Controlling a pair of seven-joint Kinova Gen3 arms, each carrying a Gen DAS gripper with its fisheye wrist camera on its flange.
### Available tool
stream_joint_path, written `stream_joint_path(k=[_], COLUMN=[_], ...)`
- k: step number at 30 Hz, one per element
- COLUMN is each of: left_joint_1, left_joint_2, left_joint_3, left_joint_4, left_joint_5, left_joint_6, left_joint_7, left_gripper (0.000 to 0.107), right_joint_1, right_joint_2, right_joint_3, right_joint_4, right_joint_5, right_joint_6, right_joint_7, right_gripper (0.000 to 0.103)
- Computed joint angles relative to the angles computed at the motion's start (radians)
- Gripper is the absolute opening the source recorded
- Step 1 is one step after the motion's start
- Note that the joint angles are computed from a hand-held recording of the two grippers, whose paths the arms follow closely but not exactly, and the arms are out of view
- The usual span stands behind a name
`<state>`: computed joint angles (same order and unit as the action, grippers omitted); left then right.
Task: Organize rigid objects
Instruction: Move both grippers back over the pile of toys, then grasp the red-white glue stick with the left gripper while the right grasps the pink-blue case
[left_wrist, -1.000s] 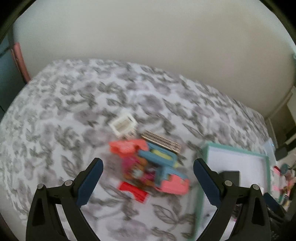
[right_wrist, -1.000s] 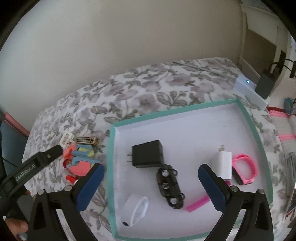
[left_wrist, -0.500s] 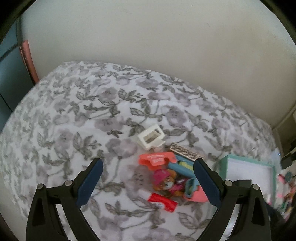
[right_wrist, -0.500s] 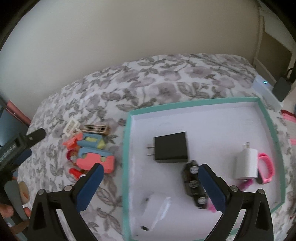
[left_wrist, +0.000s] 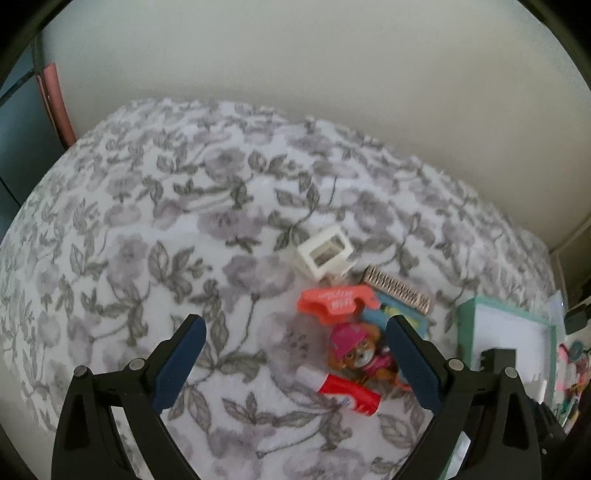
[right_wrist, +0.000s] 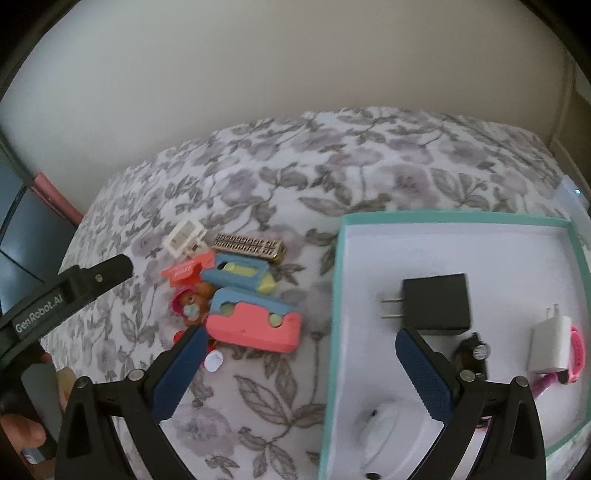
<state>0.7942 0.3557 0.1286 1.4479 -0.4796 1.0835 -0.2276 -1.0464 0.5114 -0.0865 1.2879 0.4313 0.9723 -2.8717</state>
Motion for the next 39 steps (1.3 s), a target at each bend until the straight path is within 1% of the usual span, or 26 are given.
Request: stream_joint_path(k=[2,5,7,9,12,14,17,19,22,24,28,31,34,36,37,38,39], left_joint_1=[-0.024,-0.061,-0.07,-0.072,-0.085,-0.088,-0.083,-0.081,-0.085,-0.081,-0.053,-0.049,-0.034,-0.021,-0.022,-0.024,-0.027], left_joint_2=[0.01,0.013,0.022,0.028,0.032,0.044,0.072,0.088,0.101,0.108,0.141,0.153,0.161,0.169,0.169,0.168,0.167], left_joint_3=[0.014,0.029,0.034,0.034,0.041,0.045,0.042,0.042,0.045,0.043,0.034,0.027,0.017,0.012,0.012,0.013,0.014], left_joint_4=[-0.002,0.014,0.01,0.006,0.009,-0.002,-0.032,-0.046,-0.052,-0.058,-0.097,-0.099,-0.103,-0.117,-0.119,-0.118,-0.117], left_joint_5=[0.045,0.12,0.149,0.169,0.212,0.234,0.254,0.267,0.293,0.302,0.289,0.302,0.29,0.276,0.275,0.277,0.28], left_joint_6=[-0.003,-0.041,-0.043,-0.042,-0.064,-0.059,-0.022,-0.006,-0.008,-0.009,0.02,0.011,0.01,0.025,0.023,0.017,0.009], left_joint_7=[-0.041,-0.104,-0.148,-0.185,-0.25,-0.294,-0.344,-0.379,-0.436,-0.462,-0.504,-0.51,-0.509,-0.513,-0.52,-0.524,-0.529], left_gripper=[0.098,0.098,0.098,0.098,0.098,0.098,0.098,0.098,0.098,0.098,0.098,0.098,0.098,0.093,0.087,0.083,0.082], right_joint_1=[0.009,0.014,0.019,0.022,0.025,0.03,0.03,0.031,0.038,0.045,0.054,0.056,0.055,0.058,0.06,0.063,0.065], right_joint_2=[0.019,0.025,0.015,0.011,0.008,0.002,-0.011,-0.022,-0.039,-0.04,-0.037,-0.031,-0.029,-0.028,-0.028,-0.028,-0.027], right_joint_3=[-0.013,-0.013,-0.011,-0.01,-0.007,-0.007,-0.004,-0.004,-0.008,-0.015,-0.024,-0.026,-0.025,-0.027,-0.027,-0.028,-0.029], right_joint_4=[-0.022,-0.027,-0.01,-0.006,-0.002,0.005,0.017,0.03,0.055,0.059,0.057,0.051,0.05,0.051,0.052,0.054,0.054], right_joint_5=[-0.019,-0.04,-0.053,-0.058,-0.062,-0.068,-0.062,-0.054,-0.048,-0.049,-0.053,-0.053,-0.055,-0.059,-0.062,-0.065,-0.068], right_joint_6=[0.015,0.027,0.017,0.023,0.046,0.058,0.08,0.081,0.072,0.073,0.074,0.076,0.078,0.071,0.064,0.056,0.049], right_joint_7=[0.034,0.048,0.043,0.045,0.039,0.032,0.01,-0.009,-0.039,-0.044,-0.043,-0.037,-0.038,-0.035,-0.033,-0.031,-0.029], right_gripper=[0.103,0.103,0.103,0.103,0.103,0.103,0.103,0.103,0.103,0.103,0.103,0.103,0.103,0.103,0.103,0.103,0.103])
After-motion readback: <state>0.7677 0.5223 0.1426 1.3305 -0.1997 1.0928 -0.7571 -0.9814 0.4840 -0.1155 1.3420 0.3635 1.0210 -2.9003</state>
